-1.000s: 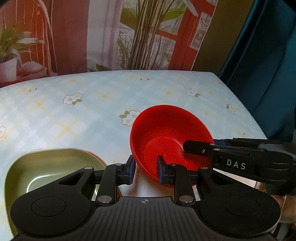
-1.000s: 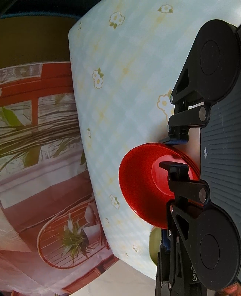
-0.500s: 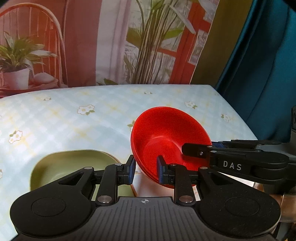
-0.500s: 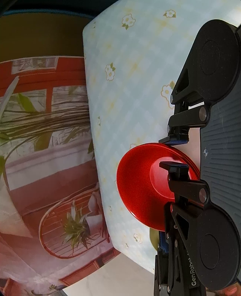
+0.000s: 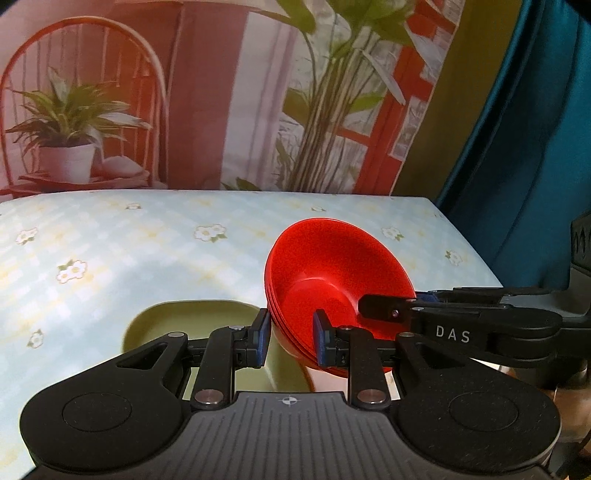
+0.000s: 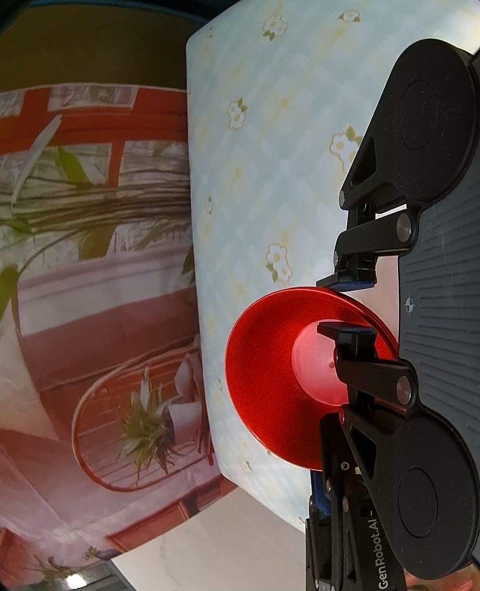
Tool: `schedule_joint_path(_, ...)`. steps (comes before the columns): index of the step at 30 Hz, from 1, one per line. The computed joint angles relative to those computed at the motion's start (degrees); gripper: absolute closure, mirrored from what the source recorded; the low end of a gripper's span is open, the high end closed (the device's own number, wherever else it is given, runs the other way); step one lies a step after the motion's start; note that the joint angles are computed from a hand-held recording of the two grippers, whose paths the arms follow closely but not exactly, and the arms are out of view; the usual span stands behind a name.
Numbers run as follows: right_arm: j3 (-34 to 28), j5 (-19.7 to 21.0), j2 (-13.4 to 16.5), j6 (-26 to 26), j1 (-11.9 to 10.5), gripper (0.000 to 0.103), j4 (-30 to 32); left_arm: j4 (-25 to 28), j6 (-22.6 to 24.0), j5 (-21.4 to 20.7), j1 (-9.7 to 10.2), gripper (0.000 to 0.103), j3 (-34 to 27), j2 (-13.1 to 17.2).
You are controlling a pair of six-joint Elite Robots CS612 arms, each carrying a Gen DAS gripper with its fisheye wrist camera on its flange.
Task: Organize plates and bowls
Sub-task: 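Lift the red bowl stack with the right gripper toward the plate stack, then lower the red bowls onto the green plate with the right gripper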
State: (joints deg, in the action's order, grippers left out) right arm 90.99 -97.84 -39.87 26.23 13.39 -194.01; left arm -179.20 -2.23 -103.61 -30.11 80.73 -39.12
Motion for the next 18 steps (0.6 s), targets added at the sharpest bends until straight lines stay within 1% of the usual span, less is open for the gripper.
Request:
schedule_joint_path(10,-3.2,-0.1,0.8,-1.2,1.6,0.086,3.0,-2.1,-1.8,-0.4,1.63,0.077,1.5,-0.8)
schedule_joint_path(18,-7.3,1.0,2.7,-2.2,2.5,0.086,6.5,-1.4,-3.2,0.2,2.73,0.077,1.6,-0.6)
